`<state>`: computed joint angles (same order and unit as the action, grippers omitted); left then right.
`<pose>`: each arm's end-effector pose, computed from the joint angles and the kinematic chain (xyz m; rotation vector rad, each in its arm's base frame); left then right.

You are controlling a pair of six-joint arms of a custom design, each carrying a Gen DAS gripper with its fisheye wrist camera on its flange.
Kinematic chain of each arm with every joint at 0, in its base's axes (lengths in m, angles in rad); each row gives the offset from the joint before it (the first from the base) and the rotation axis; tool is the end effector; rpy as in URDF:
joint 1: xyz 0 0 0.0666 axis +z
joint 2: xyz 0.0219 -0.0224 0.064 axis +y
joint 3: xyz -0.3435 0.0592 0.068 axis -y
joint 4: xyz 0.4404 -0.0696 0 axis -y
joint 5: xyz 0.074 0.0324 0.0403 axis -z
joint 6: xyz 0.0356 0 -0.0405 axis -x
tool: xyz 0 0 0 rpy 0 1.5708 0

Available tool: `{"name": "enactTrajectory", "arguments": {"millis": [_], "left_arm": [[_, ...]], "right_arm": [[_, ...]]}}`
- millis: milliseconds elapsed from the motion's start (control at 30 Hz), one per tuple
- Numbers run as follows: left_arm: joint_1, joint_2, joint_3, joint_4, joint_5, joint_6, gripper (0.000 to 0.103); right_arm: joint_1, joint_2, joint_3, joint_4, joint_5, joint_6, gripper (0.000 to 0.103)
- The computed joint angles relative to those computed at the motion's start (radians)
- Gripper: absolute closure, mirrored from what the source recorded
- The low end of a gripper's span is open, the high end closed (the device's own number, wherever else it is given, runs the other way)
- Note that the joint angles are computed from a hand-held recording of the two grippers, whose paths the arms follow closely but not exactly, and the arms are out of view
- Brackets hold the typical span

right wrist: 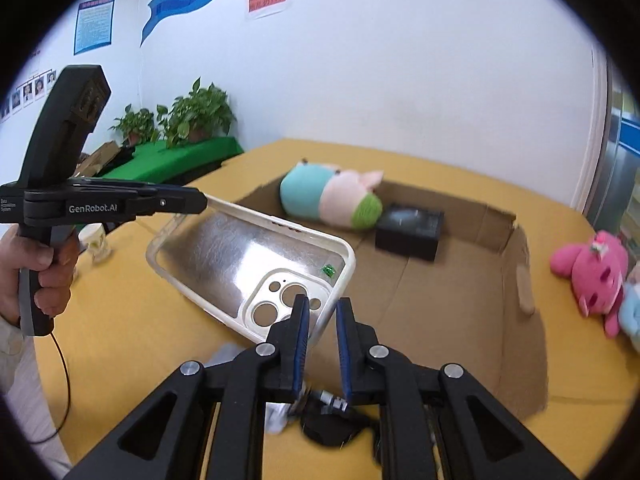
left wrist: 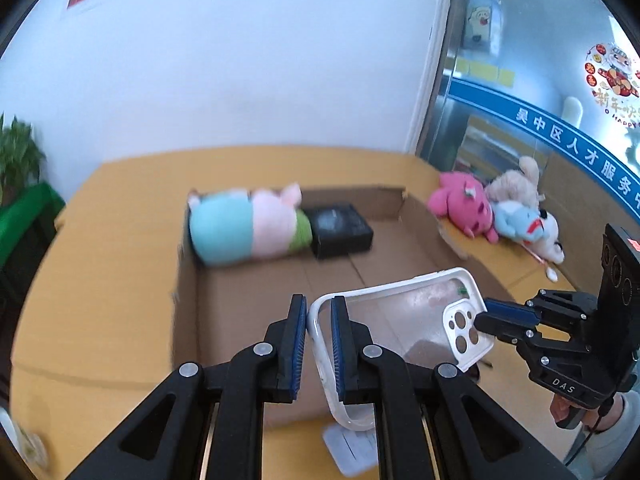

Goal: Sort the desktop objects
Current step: 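Lift the phone case with both grippers and carry it over the box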

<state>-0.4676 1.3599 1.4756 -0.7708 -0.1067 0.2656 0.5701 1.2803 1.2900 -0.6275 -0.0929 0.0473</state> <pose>0.4841 -0.2406 0.4648 0.1669 2.2302 -0.2834 0.4346 0.2821 0.4199 -0.7229 2.0920 0.3945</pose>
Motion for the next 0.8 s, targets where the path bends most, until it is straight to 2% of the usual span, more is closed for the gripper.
{"name": "enactTrajectory", "arguments": {"millis": [167,267,533,633,667,700,733,800], "left_arm": [[0.074,0.137,0.211,-0.054,0.029,-0.061,0.094],[0.112,0.222,0.319,-0.102,0.048,-0.075,0.094],[0.177,0.443,0.535,-0.248,0.091,-0.065,0.094],[0.181,0.525,0.611,-0.331,0.086,-0.081,0.094],[0.183,0.539,0.621,-0.352,0.117,-0.085,0.096],[0.189,0.568,0.647,-0.388,0.187,-0.08,0.095],[0.187,0.59,0.665,-0.413,0.198,-0.082,0.097],[0.171,0.628,0.699,-0.461,0.149,-0.097,0.098]], "right_arm": [[-0.025,0.171,0.226,-0.034,-0.051,0.011,0.089],[-0.041,0.293,0.375,-0.094,-0.091,0.011,0.089],[-0.05,0.667,0.781,-0.394,-0.179,0.043,0.09],[-0.052,0.795,0.921,-0.514,-0.213,0.044,0.09],[-0.053,0.829,0.959,-0.547,-0.222,0.039,0.09],[-0.057,0.862,0.997,-0.573,-0.246,0.031,0.096],[-0.064,0.885,1.025,-0.582,-0.311,0.016,0.097],[-0.059,0.937,1.109,-0.624,-0.331,0.007,0.097]]}}
